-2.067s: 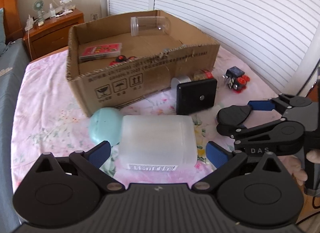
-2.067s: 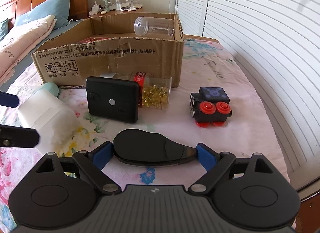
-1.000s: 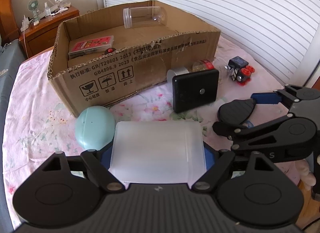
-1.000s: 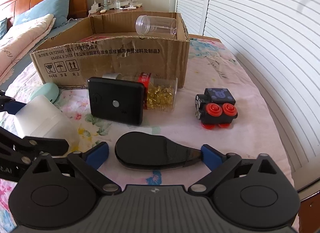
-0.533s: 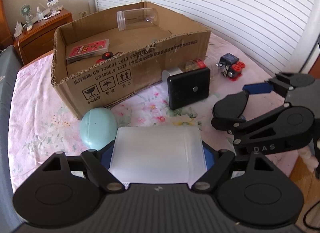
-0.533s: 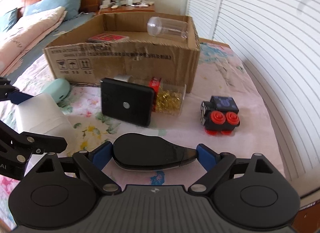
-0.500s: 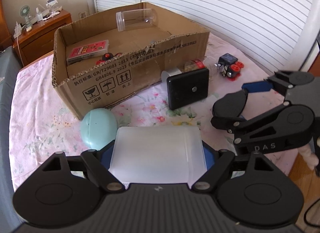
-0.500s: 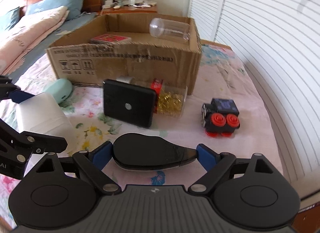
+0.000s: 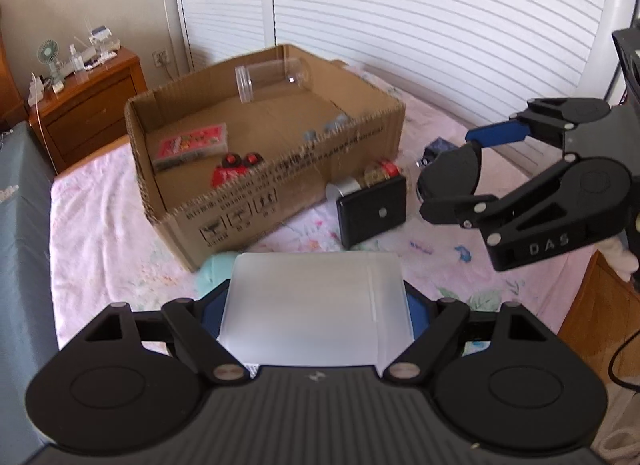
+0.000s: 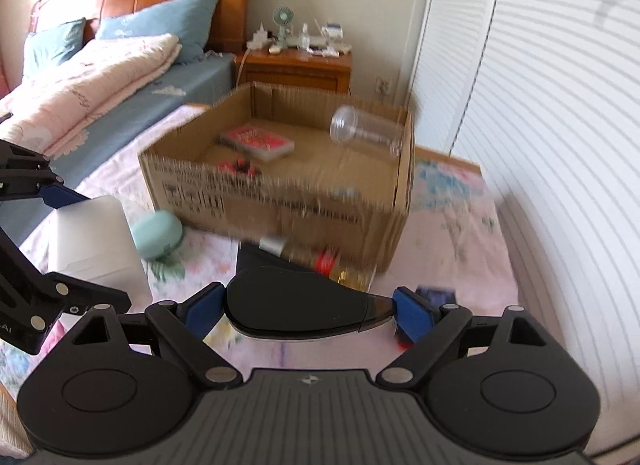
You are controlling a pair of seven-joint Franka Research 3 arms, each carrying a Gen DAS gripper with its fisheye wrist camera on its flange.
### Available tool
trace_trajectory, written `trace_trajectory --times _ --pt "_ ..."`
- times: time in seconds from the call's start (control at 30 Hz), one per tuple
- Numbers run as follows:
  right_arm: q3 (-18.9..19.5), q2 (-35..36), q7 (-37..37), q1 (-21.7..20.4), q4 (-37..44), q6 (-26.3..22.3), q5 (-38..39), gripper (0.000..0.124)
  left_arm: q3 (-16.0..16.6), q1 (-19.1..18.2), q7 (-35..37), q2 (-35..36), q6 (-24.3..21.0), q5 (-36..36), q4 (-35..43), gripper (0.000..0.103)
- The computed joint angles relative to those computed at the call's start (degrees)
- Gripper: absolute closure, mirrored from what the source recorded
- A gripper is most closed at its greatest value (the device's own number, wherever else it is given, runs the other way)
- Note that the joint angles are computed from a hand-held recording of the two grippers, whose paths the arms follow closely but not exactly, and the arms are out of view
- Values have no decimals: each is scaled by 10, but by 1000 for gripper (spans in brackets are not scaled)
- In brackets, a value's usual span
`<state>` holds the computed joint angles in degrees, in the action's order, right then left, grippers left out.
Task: Organize rigid objects
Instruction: 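Carry the white bottle and black device into the box and open both tools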
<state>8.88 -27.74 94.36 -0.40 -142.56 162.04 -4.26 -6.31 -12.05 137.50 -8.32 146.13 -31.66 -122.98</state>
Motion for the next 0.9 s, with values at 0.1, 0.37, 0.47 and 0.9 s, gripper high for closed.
trace_trajectory --times 0.1,0.37,0.47,0.9 --pt "-10 13 -15 7 19 9 5 31 2 2 -1 5 0 -4 15 21" --pt "-22 93 -35 6 108 26 7 31 -6 18 -18 41 22 12 74 21" --pt "-28 139 -30 8 157 19 2 31 -14 25 -31 65 32 30 104 21" --pt "-88 292 26 49 313 -26 -40 21 -54 66 -114 163 46 108 221 21"
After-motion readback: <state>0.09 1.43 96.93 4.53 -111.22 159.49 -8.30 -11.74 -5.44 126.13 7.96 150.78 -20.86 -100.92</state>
